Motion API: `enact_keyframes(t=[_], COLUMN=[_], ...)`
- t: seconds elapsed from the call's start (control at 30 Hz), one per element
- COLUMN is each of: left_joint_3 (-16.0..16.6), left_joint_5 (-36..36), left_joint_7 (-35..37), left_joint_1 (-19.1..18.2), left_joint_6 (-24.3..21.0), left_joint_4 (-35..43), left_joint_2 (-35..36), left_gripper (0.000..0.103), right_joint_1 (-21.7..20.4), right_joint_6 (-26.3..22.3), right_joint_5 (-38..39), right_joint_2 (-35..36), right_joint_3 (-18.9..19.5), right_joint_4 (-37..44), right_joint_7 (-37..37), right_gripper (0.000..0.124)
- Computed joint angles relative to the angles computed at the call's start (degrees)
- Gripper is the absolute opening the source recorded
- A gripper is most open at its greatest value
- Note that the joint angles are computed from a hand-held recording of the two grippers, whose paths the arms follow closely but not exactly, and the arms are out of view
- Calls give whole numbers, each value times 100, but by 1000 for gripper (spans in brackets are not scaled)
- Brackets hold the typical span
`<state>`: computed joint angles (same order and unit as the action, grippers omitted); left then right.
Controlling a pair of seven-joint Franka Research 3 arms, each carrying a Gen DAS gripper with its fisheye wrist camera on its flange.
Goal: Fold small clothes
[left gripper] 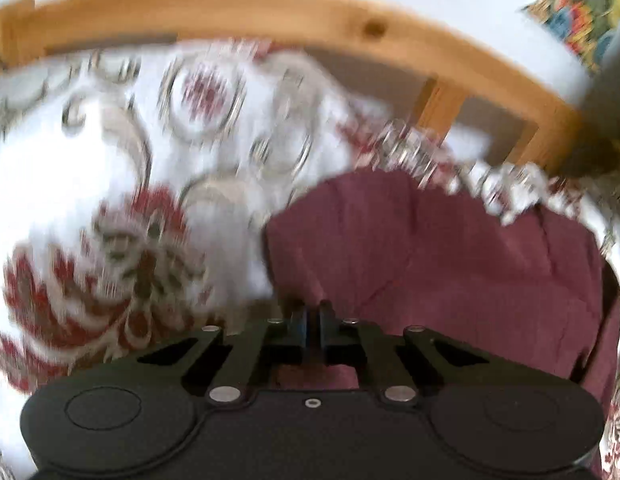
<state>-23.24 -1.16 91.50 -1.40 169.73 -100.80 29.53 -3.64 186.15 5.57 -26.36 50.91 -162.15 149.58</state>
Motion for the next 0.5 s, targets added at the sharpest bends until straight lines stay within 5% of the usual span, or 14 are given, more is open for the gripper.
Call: enact_keyframes(t=[0.1, 0.2, 0.3, 0.47, 0.5], left_joint_3=[-17, -280, -116, -656, -900], left_joint_5=[171, 319, 327, 260, 292], left_joint_7=[5, 32, -187, 2, 62], left_joint_1=[-61, 78, -56, 608, 876], left_joint_6=[655, 530, 441, 1058, 1163], left_joint_4=[-155, 55, 16, -767, -916], left_joint_2=[-52, 117, 73, -235, -253], left_gripper=[5, 11, 31, 71, 72], right_joint_1=[47, 36, 271, 320, 307], right_joint_6=[-182, -504, -463, -283, -278], right_joint_5=[-18, -118, -200, -182, -210], right_joint_2=[-436, -817, -666, -567, -571], right_joint_3=[-50, -84, -460, -545, -531], right_joint_4=[-99, -195, -337, -432, -419], right_joint_7=[25, 196, 349, 522, 511], right_gripper=[4, 4, 4, 16, 25])
